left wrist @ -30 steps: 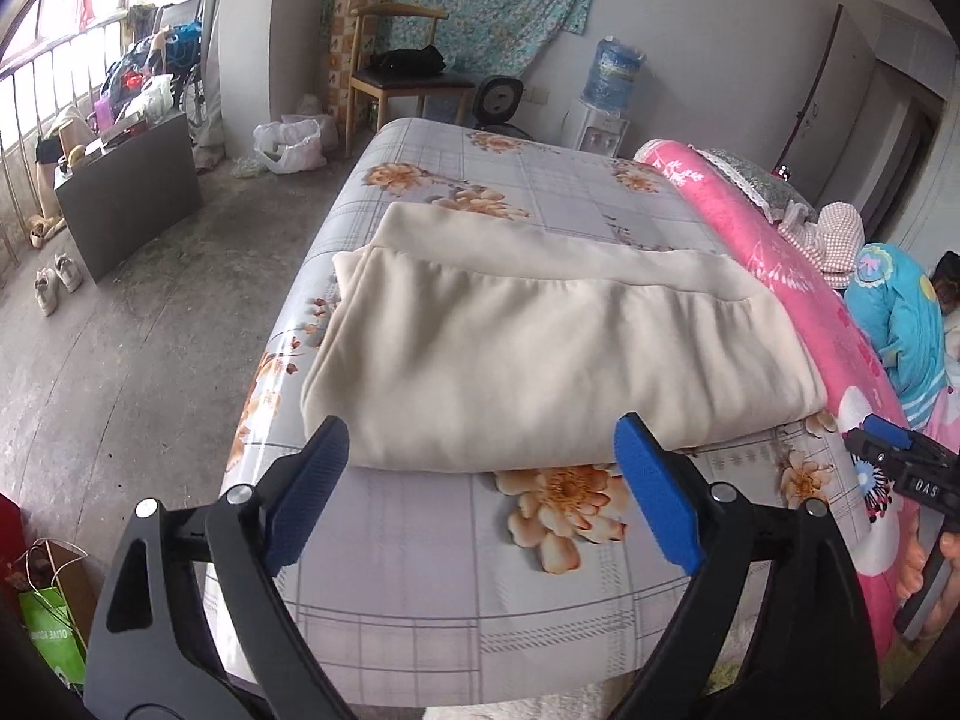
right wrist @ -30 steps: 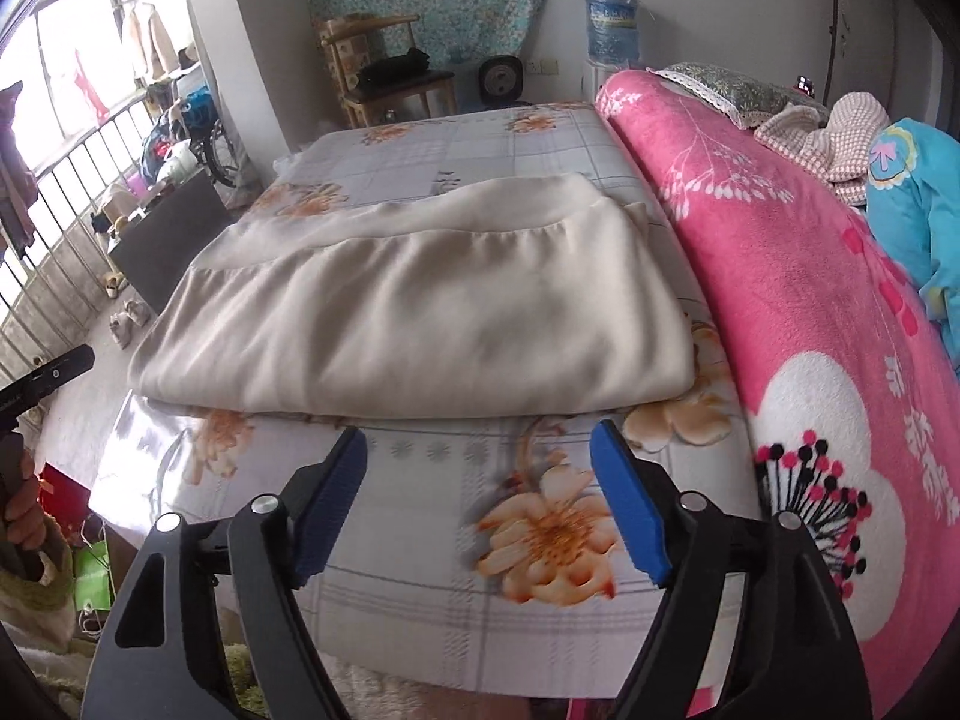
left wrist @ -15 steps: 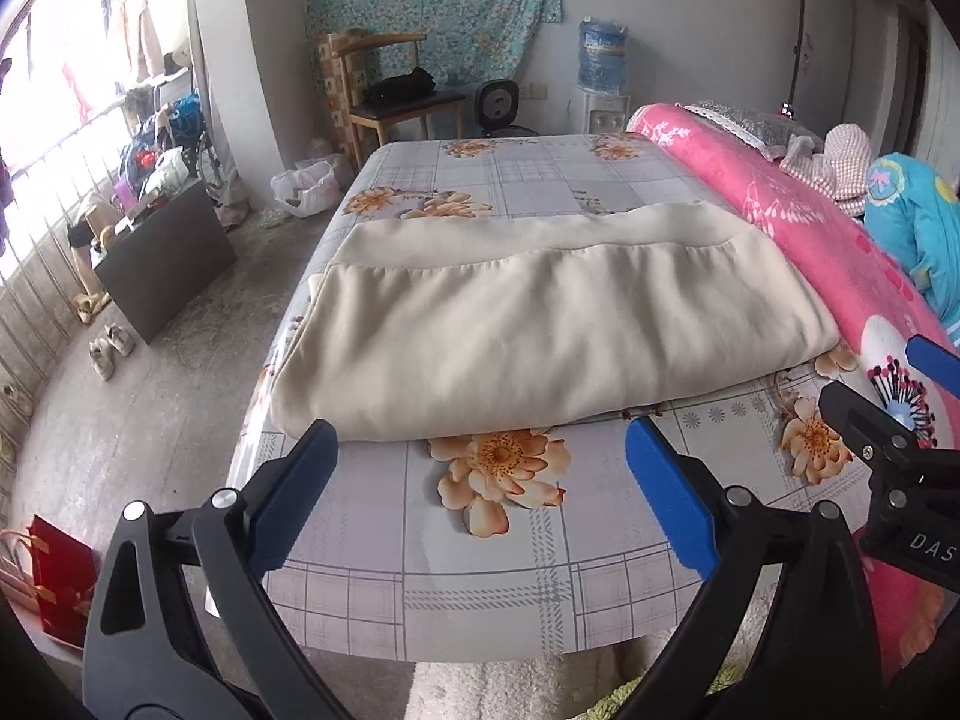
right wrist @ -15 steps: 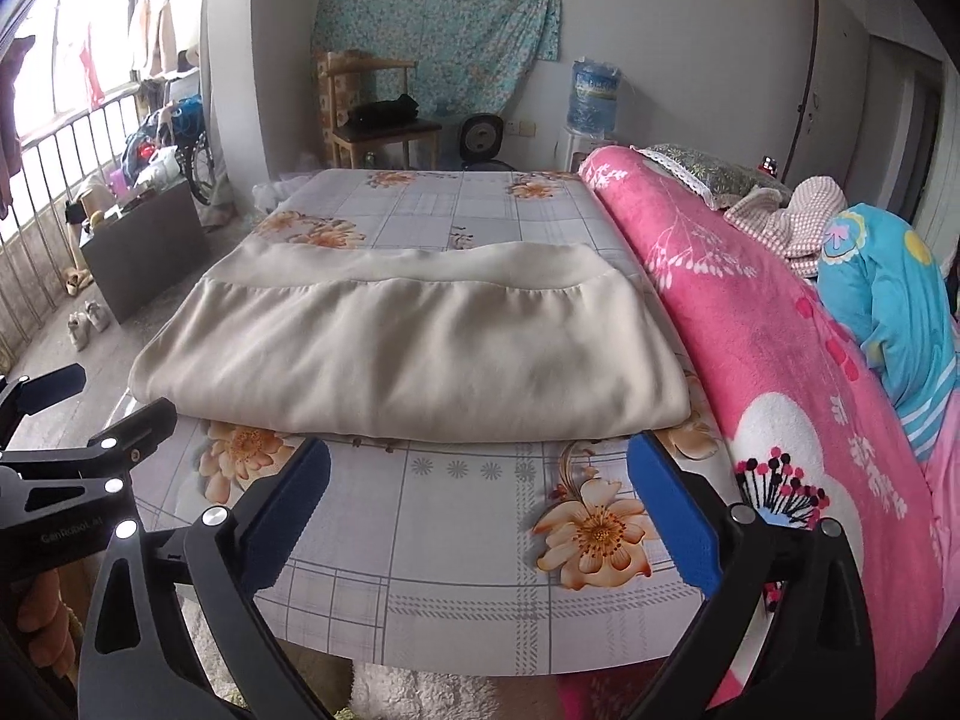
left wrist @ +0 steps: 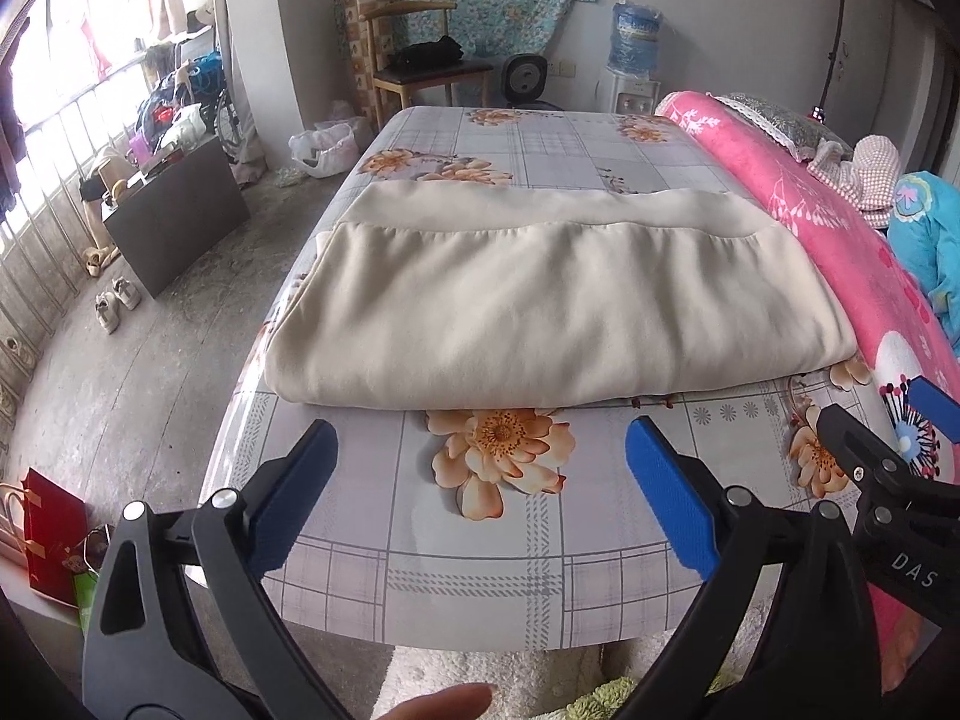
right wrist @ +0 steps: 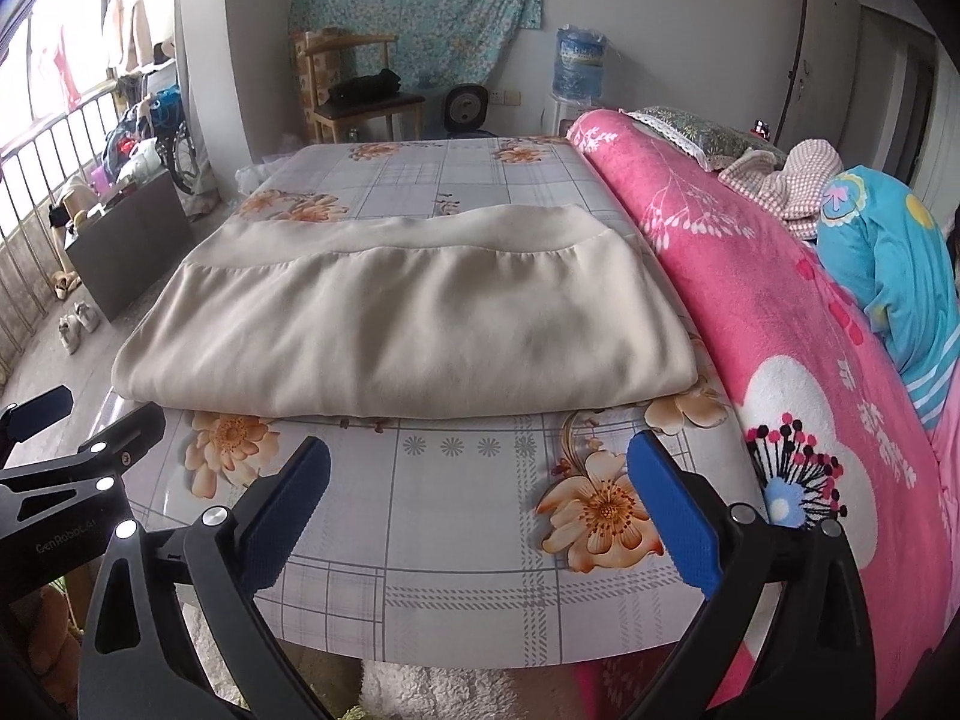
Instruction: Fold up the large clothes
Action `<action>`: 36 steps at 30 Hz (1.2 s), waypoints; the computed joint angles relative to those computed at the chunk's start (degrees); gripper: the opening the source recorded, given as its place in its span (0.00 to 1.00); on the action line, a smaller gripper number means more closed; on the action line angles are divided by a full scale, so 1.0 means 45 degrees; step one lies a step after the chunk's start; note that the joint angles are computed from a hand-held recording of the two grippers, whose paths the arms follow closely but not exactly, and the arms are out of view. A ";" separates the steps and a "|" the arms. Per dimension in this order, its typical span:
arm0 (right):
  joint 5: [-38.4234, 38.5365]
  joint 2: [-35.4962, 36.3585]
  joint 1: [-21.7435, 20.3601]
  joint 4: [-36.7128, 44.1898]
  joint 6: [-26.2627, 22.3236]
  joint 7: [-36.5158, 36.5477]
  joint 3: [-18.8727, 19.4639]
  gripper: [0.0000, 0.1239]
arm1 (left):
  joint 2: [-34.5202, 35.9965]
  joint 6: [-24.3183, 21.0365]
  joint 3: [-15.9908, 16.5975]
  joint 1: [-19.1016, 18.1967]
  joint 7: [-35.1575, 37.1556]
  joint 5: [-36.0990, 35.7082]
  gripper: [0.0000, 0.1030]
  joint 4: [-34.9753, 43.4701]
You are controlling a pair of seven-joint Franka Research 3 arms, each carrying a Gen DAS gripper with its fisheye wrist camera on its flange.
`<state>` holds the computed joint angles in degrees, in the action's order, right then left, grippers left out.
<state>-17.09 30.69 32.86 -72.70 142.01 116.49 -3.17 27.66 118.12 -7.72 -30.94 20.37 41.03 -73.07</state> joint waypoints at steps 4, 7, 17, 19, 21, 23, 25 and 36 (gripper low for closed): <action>0.0368 0.0158 -0.0118 0.0209 -0.0236 -0.0254 0.0190 0.78 | 0.0068 -0.0138 -0.0009 0.0021 -0.0038 -0.0141 0.90 0.0080; 0.0544 0.0309 -0.0111 0.0434 -0.0452 -0.0492 0.0241 0.78 | 0.0258 -0.0415 0.0021 -0.0055 0.0028 -0.0136 0.90 0.0354; 0.0616 0.0494 -0.0002 0.0758 -0.0686 -0.0501 0.0131 0.78 | 0.0192 -0.0275 0.0014 0.0047 0.0020 -0.0327 0.90 0.0185; 0.0608 0.0562 0.0001 0.0868 -0.0730 -0.0521 0.0120 0.78 | 0.0189 -0.0217 -0.0003 0.0095 0.0046 -0.0397 0.90 0.0145; 0.0619 0.0603 0.0008 0.0942 -0.0787 -0.0536 0.0117 0.78 | 0.0195 -0.0148 -0.0026 0.0147 0.0107 -0.0487 0.90 0.0124; 0.0617 0.0618 0.0017 0.0964 -0.0806 -0.0536 0.0106 0.78 | 0.0203 -0.0110 -0.0037 0.0180 0.0166 -0.0564 0.90 0.0131; 0.0595 0.0627 0.0034 0.0991 -0.0830 -0.0538 0.0093 0.78 | 0.0180 -0.0056 -0.0033 0.0195 0.0173 -0.0598 0.90 0.0089; 0.0583 0.0728 0.0041 0.1193 -0.0927 -0.0685 0.0084 0.78 | 0.0190 0.0056 -0.0025 0.0232 0.0226 -0.0724 0.90 0.0093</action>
